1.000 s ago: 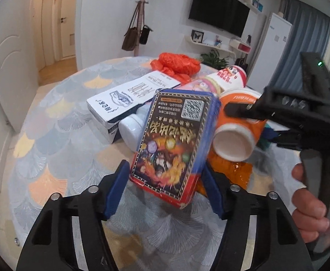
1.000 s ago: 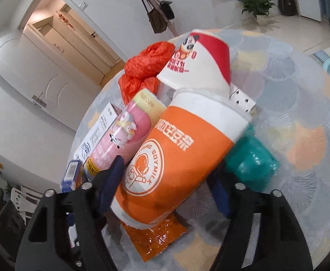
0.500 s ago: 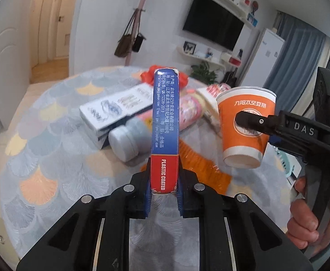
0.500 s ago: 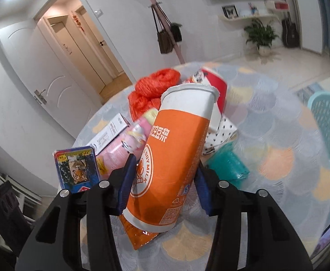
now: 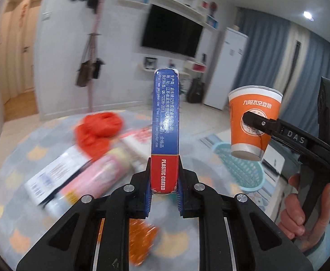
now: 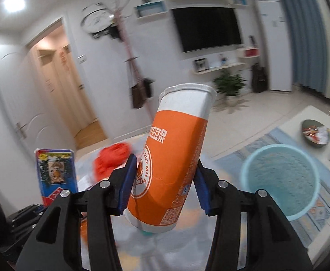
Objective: Collect trash
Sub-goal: 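Carry the box and orange cup over the basket and release both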
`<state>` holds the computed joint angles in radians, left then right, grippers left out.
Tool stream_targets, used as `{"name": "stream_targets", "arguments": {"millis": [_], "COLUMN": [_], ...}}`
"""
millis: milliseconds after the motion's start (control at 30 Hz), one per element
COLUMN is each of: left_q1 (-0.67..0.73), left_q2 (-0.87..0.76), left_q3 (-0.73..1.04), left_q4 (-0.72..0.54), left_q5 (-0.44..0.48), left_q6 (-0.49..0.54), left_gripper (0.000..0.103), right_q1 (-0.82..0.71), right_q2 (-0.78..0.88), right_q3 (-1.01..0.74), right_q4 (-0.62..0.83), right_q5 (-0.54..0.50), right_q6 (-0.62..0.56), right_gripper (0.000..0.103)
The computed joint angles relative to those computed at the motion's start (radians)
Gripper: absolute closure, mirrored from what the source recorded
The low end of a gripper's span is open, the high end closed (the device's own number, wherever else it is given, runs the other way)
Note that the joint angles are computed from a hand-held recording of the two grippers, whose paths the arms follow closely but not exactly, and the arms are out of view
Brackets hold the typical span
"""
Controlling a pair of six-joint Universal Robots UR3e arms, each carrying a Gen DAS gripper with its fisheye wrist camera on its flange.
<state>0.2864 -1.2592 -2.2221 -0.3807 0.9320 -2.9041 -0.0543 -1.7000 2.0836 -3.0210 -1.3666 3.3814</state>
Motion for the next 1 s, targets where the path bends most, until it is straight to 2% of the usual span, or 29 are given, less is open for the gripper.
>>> {"name": "stream_targets", "arguments": {"millis": [100,200,300,467,567,767,833,867,900,933,1000], "left_q1": [-0.168,-0.300,-0.411,-0.531,-0.597,-0.667,-0.665,-0.665,-0.663,-0.661,-0.651], "left_q2": [-0.180,-0.357,-0.538,-0.797,-0.960,-1.100,-1.126,-1.134,-1.121,-1.105,-1.054], "left_q3": [0.129,0.289,0.491,0.805,1.004,1.156,1.198,1.217,1.195,1.174,1.102], "left_q4": [0.070,0.066,0.004,-0.151,-0.237,-0.294,-0.312,-0.319,-0.296,-0.276,-0.227], "left_q5": [0.078,0.129,0.159,0.170,0.213,0.280,0.282,0.288,0.293,0.290,0.274], "left_q6": [-0.063,-0.112,-0.145,-0.166,-0.189,-0.177,-0.172,-0.174,-0.177,-0.177,-0.173], "left_gripper": [0.087,0.087,0.087,0.087,0.087,0.086,0.081,0.070,0.062,0.060,0.048], "right_q1": [-0.130,-0.225,-0.288,-0.403,-0.438,-0.463,-0.474,-0.485,-0.493,-0.497,-0.505], "right_q2": [-0.030,-0.008,0.054,0.187,0.283,0.381,0.385,0.376,0.369,0.357,0.329], "right_q3": [0.052,0.068,0.051,0.043,0.018,0.024,0.029,0.038,0.044,0.050,0.053], "right_q4": [0.008,0.019,0.032,0.025,0.022,0.013,0.021,0.022,0.020,0.021,0.029], "right_q5": [0.026,-0.003,-0.029,-0.009,-0.018,-0.029,-0.015,-0.004,0.003,0.002,0.000], "right_q6": [-0.039,-0.083,-0.107,-0.140,-0.153,-0.155,-0.158,-0.161,-0.159,-0.154,-0.148], "right_gripper": [0.058,0.057,0.057,0.057,0.056,0.053,0.052,0.052,0.052,0.049,0.043]}}
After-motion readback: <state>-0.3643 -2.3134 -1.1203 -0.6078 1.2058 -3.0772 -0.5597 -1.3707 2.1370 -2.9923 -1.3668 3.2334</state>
